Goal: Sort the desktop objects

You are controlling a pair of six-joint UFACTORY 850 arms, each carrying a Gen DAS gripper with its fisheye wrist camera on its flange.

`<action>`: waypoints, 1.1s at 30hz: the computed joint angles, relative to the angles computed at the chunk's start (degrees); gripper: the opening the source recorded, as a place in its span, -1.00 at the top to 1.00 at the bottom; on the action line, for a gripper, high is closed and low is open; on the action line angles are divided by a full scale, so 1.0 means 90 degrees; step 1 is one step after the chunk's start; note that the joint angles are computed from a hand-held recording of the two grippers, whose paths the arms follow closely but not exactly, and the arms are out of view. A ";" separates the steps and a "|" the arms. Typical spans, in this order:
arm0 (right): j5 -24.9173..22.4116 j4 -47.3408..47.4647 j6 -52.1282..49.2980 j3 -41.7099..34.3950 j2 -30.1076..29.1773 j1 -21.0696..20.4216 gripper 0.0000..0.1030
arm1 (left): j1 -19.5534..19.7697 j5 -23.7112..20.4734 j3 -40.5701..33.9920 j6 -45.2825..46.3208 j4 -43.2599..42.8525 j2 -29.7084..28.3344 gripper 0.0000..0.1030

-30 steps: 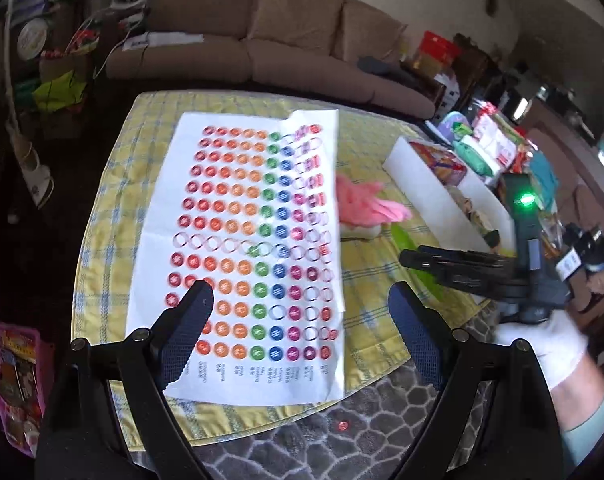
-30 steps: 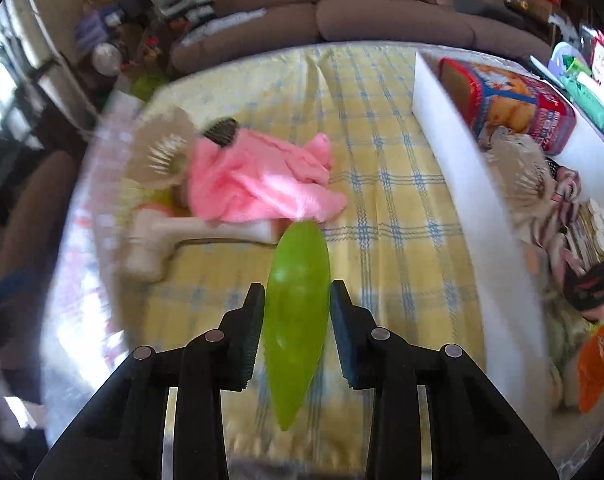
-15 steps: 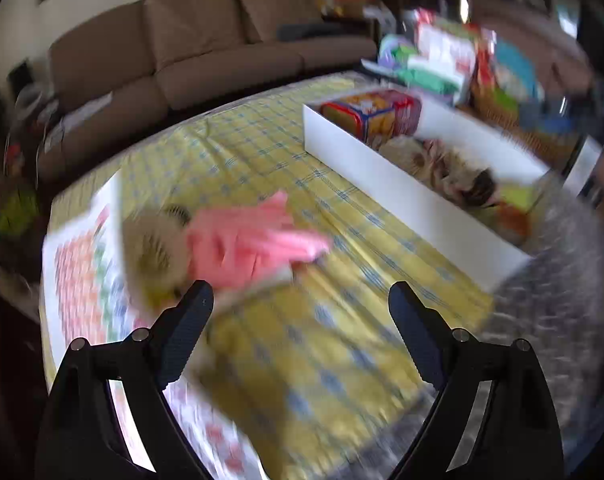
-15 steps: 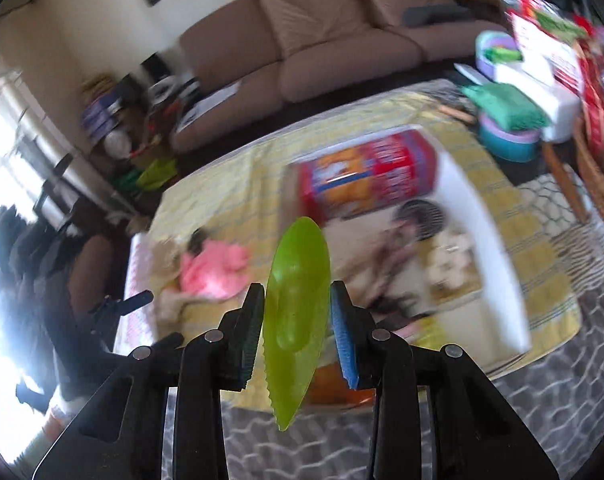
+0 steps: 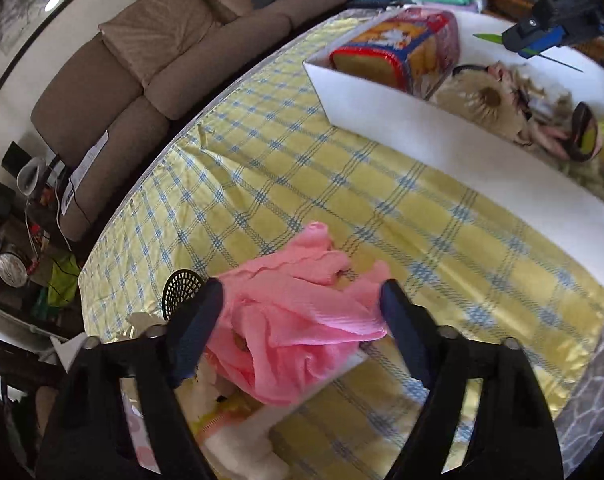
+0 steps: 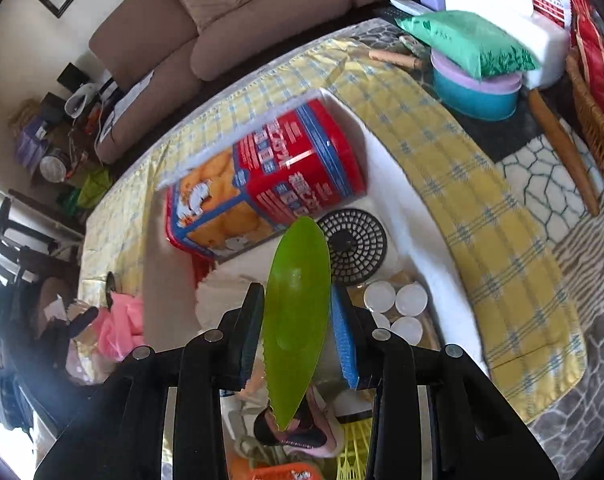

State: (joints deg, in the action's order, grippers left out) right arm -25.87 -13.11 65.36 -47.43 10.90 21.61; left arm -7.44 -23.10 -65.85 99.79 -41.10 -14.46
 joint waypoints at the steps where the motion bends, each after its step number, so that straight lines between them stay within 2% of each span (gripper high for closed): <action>1: 0.0110 -0.0042 0.0195 0.0079 0.0019 0.0025 0.32 | -0.0039 0.0029 -0.0041 -0.0099 0.0106 -0.0048 -0.14; 2: 0.0179 0.0139 0.0123 0.0100 -0.0030 -0.0019 0.29 | -0.0065 0.0038 -0.0068 -0.0236 0.0253 -0.0089 0.13; 3: 0.0146 0.0361 0.0010 0.0100 -0.0065 -0.0048 0.29 | -0.0089 0.0014 -0.0108 -0.0409 0.0425 -0.0142 0.29; 4: 0.0109 0.0562 -0.0087 0.0102 -0.0096 -0.0060 0.29 | -0.0102 -0.0023 -0.0150 -0.0583 0.0585 -0.0186 0.65; 5: 0.0057 0.0713 -0.0230 0.0088 -0.0123 -0.0068 0.29 | -0.0101 -0.0118 -0.0207 -0.0783 0.0715 -0.0230 0.80; 8: -0.0191 0.0201 0.0235 0.0056 -0.0010 0.0111 0.29 | 0.0046 -0.0592 -0.0328 -0.0574 0.0125 -0.0216 0.85; 13: -0.0207 -0.0231 0.0693 0.0110 0.0431 0.0353 0.28 | 0.0252 -0.1517 -0.0638 -0.0813 -0.0197 -0.0128 0.85; 17: 0.0210 -0.0790 0.1130 0.0089 0.0800 0.0789 0.20 | 0.0549 -0.2845 -0.1097 -0.1133 -0.0564 -0.0040 0.85; 22: 0.0490 -0.1074 0.0913 -0.0186 0.0861 0.1373 0.15 | 0.0811 -0.4329 -0.1699 -0.1616 -0.0874 0.0149 0.85; 26: 0.0418 -0.1924 0.1103 -0.0544 0.0703 0.1938 0.01 | 0.0863 -0.5013 -0.1948 -0.1727 -0.1100 0.0407 0.85; 28: 0.0512 -0.2008 0.0937 -0.0625 0.0666 0.2031 -0.15 | 0.0857 -0.5277 -0.2036 -0.1812 -0.1179 0.0504 0.85; 30: 0.0501 -0.2052 0.0754 -0.0688 0.0627 0.2076 -0.20 | 0.0796 -0.5684 -0.2180 -0.2043 -0.1280 0.0567 0.85; 33: 0.0640 -0.2329 0.0853 -0.0689 0.0652 0.2079 -0.23 | 0.0615 -0.5935 -0.2237 -0.2234 -0.1387 0.0692 0.85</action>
State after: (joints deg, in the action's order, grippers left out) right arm -20.11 -34.07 73.03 -53.63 16.77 40.32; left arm -1.90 -76.52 -85.99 79.69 -53.58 -8.23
